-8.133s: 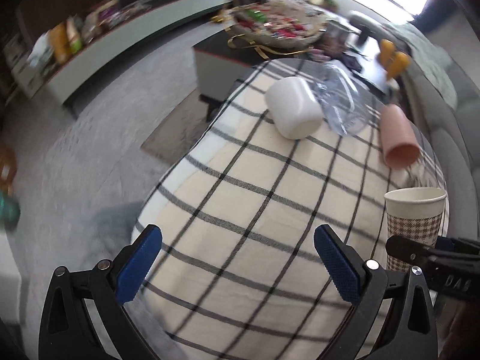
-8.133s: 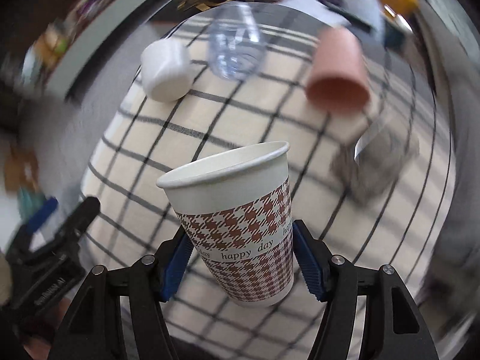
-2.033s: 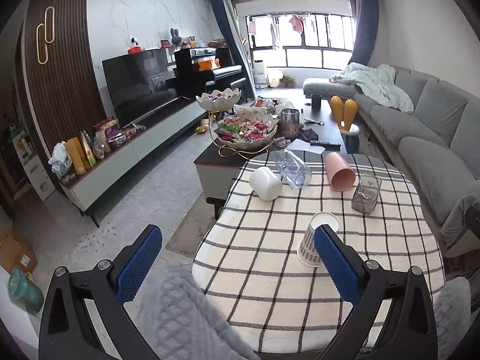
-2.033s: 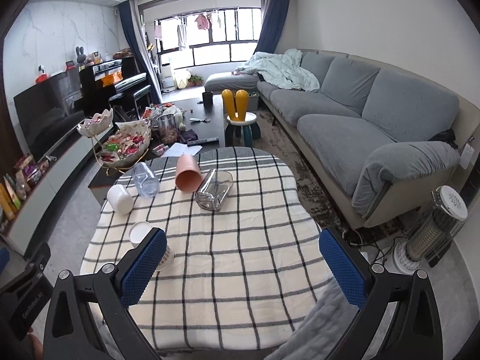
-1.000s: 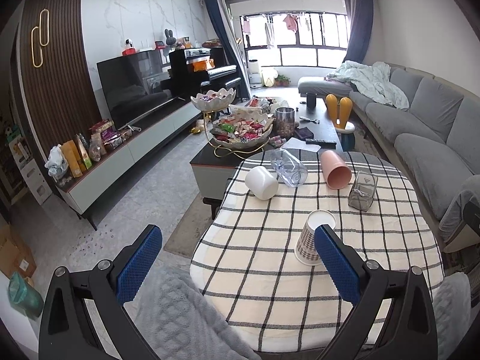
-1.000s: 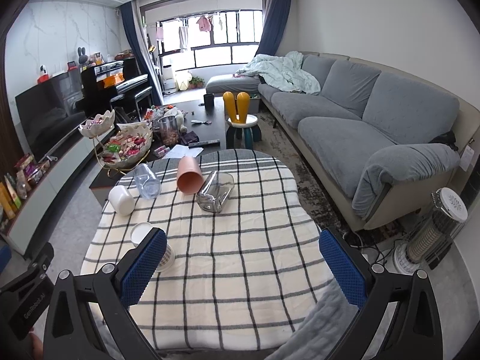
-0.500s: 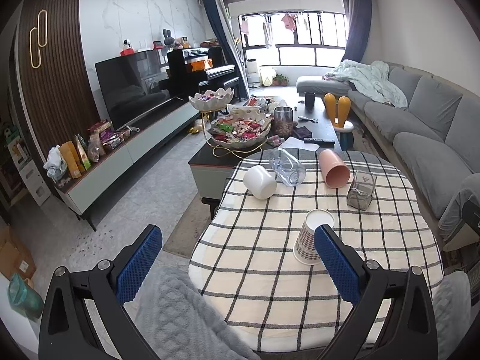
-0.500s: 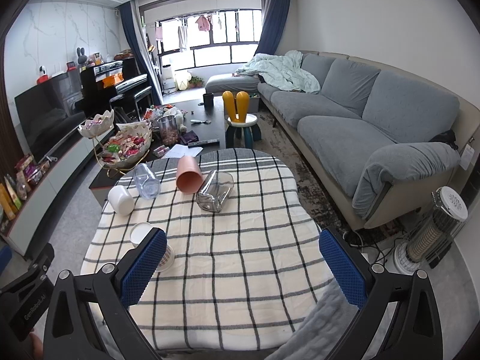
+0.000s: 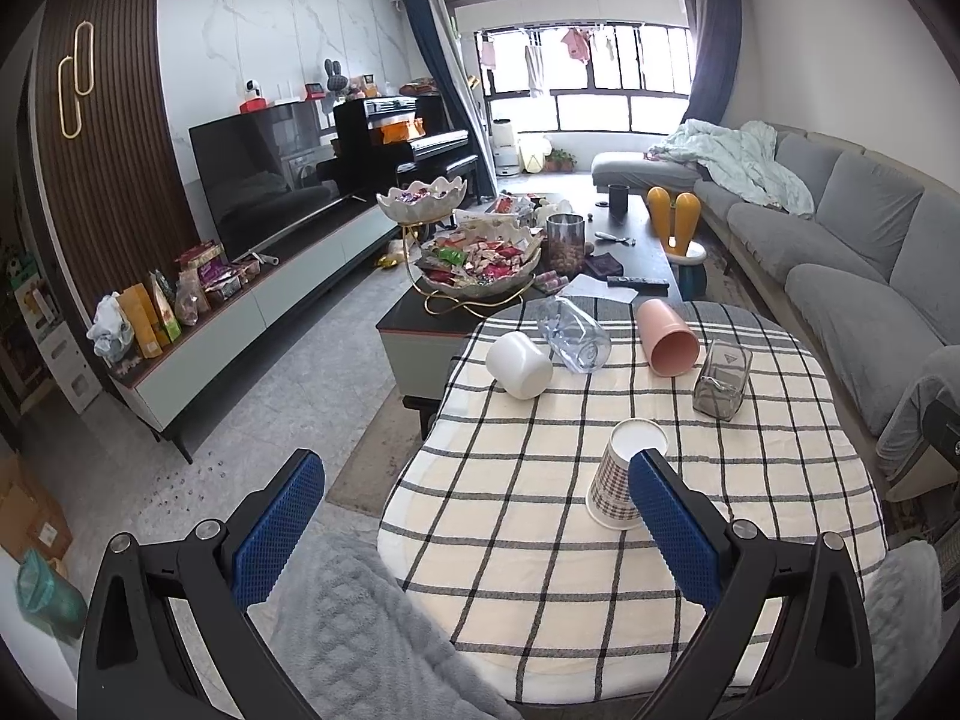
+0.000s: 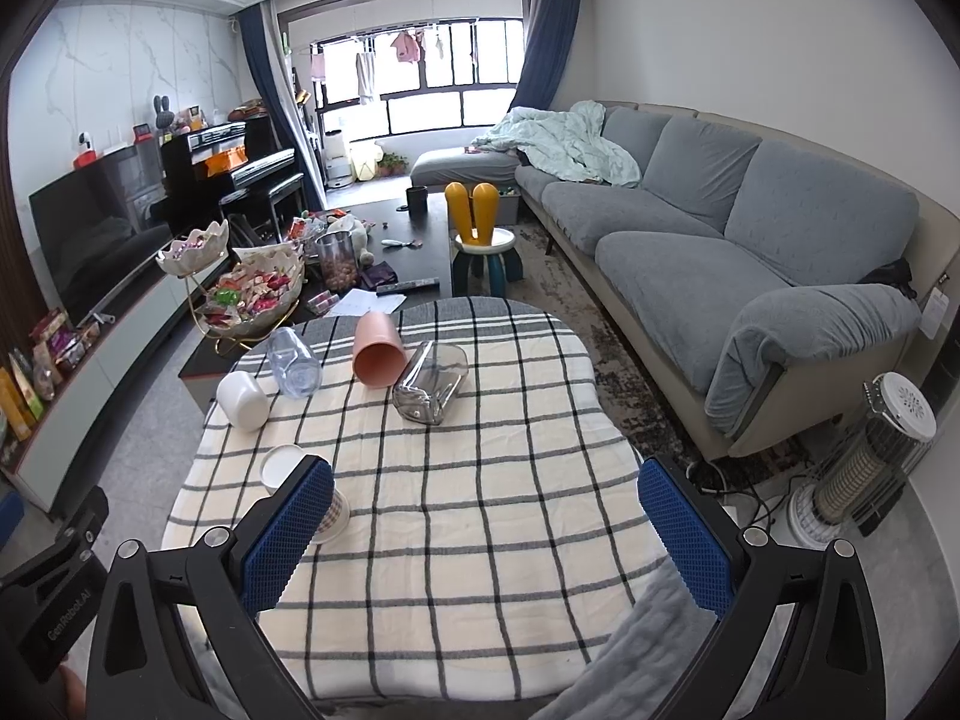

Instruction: Flip cup upside down

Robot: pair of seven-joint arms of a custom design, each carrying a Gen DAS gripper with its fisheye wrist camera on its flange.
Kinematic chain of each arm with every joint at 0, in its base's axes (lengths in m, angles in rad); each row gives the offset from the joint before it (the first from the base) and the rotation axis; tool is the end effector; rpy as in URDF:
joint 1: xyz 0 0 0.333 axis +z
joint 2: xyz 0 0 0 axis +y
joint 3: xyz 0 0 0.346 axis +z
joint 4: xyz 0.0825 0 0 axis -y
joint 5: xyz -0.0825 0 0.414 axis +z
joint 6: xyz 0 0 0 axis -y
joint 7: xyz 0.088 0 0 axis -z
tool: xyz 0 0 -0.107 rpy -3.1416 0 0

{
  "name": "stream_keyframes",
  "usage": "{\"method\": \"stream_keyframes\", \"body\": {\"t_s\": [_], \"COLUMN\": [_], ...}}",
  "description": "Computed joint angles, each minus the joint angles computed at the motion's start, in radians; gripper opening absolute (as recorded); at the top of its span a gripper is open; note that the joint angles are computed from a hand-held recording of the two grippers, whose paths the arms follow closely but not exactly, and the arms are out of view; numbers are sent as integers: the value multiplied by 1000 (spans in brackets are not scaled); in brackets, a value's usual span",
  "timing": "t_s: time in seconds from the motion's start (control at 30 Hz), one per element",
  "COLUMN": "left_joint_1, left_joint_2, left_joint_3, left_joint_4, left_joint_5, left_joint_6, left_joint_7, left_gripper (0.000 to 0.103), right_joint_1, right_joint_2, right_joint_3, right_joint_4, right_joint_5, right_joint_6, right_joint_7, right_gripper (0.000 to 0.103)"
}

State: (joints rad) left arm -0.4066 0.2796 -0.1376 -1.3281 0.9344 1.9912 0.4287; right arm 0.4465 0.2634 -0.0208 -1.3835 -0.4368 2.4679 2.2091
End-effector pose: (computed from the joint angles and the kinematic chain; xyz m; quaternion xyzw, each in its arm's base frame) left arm 0.6442 -0.3125 0.6684 -0.7372 0.4984 -0.1961 0.4119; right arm 0.6608 0.3032 0.6877 -0.6418 0.6316 -0.2852 0.3284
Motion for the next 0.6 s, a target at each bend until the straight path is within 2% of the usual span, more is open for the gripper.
{"method": "stream_keyframes", "body": {"t_s": [0.6], "left_joint_1": [25], "left_joint_2": [-28], "left_joint_3": [-11], "left_joint_4": [-37], "left_joint_5": [-39], "left_joint_6": [51], "left_joint_7": [5], "left_gripper": [103], "right_joint_1": [1], "right_joint_2": [3], "right_joint_3": [0], "right_joint_4": [6], "right_joint_5": [5], "right_joint_6": [-7], "right_joint_7": [-2], "right_gripper": [102]}}
